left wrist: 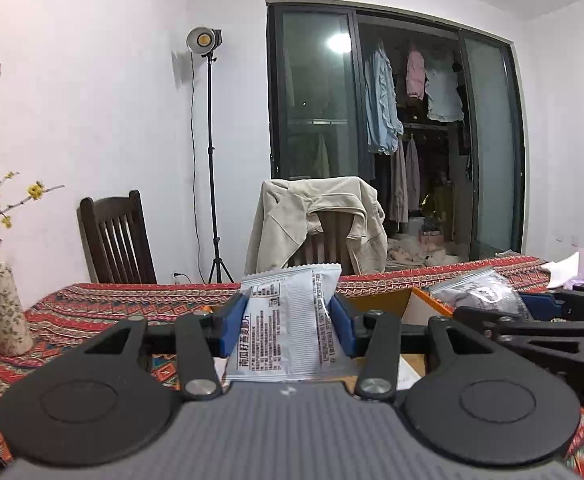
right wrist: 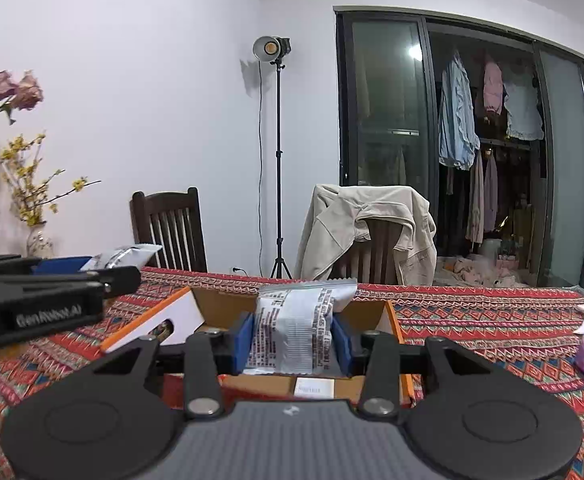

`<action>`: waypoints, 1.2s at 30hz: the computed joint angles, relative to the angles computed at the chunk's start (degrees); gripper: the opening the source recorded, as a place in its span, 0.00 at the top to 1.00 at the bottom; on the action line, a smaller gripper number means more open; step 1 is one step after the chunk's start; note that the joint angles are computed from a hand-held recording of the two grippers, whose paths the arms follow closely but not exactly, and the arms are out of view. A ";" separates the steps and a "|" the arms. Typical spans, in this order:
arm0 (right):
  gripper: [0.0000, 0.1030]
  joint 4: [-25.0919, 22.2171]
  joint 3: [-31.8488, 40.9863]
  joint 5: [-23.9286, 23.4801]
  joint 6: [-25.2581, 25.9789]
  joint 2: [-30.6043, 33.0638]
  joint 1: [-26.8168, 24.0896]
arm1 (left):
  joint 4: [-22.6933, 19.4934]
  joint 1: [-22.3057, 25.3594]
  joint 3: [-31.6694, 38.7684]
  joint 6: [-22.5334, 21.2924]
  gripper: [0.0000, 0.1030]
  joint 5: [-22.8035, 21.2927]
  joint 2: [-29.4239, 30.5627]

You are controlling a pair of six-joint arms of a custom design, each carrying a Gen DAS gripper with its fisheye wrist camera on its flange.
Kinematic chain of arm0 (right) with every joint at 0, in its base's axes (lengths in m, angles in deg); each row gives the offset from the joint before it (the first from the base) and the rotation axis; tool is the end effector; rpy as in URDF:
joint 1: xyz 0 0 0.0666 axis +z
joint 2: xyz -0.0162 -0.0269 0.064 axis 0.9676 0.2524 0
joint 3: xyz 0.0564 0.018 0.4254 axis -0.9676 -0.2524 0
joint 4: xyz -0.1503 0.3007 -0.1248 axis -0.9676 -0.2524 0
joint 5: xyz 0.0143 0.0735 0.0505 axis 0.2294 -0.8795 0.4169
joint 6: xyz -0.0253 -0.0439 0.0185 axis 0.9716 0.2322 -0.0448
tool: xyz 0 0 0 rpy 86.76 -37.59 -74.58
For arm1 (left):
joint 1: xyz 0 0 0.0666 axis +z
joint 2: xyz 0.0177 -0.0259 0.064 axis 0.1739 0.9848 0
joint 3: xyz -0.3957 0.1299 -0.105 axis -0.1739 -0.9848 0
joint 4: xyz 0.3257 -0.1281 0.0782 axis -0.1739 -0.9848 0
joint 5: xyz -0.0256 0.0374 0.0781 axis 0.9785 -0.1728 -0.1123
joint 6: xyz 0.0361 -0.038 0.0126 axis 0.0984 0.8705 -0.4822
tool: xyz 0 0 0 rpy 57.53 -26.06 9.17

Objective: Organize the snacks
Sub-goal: 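Carry both white packets over the box and release them inside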

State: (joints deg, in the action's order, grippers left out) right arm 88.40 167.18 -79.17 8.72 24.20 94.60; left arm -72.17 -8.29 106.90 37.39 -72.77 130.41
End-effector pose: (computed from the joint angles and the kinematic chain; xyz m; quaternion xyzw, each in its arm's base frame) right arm 0.6035 0.2046 0.3949 -0.0598 0.7849 0.0711 0.6126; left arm 0.6301 -0.2013 0.4244 0.0598 0.7741 -0.0201 0.6299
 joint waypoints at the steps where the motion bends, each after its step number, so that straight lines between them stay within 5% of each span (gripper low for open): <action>1: 0.60 -1.12 1.70 0.14 -0.16 0.96 -0.17 | -0.77 0.01 1.45 0.32 0.53 0.00 0.93; 10: 0.60 -8.04 13.42 -0.08 -3.97 9.43 -2.23 | -7.94 0.63 14.70 3.26 0.53 -1.41 9.56; 21: 0.58 -11.50 15.71 -3.28 -5.55 12.61 -3.27 | -10.99 2.32 16.57 4.70 0.49 1.89 11.88; 23: 0.45 -11.25 14.99 -4.03 -6.01 12.07 -3.26 | -9.98 2.65 15.53 6.28 0.16 2.48 11.41; 25: 0.13 -9.89 13.76 -4.51 -5.91 11.44 -3.26 | -7.67 2.80 13.78 7.84 0.00 1.68 10.61; 27: 0.00 -8.30 12.73 -4.10 -5.88 11.11 -3.15 | -4.24 2.73 11.88 7.98 0.00 0.17 10.00; 36: 0.00 -7.97 12.06 -1.71 -5.63 10.94 -2.89 | -5.43 2.74 12.40 8.11 0.00 -1.46 10.00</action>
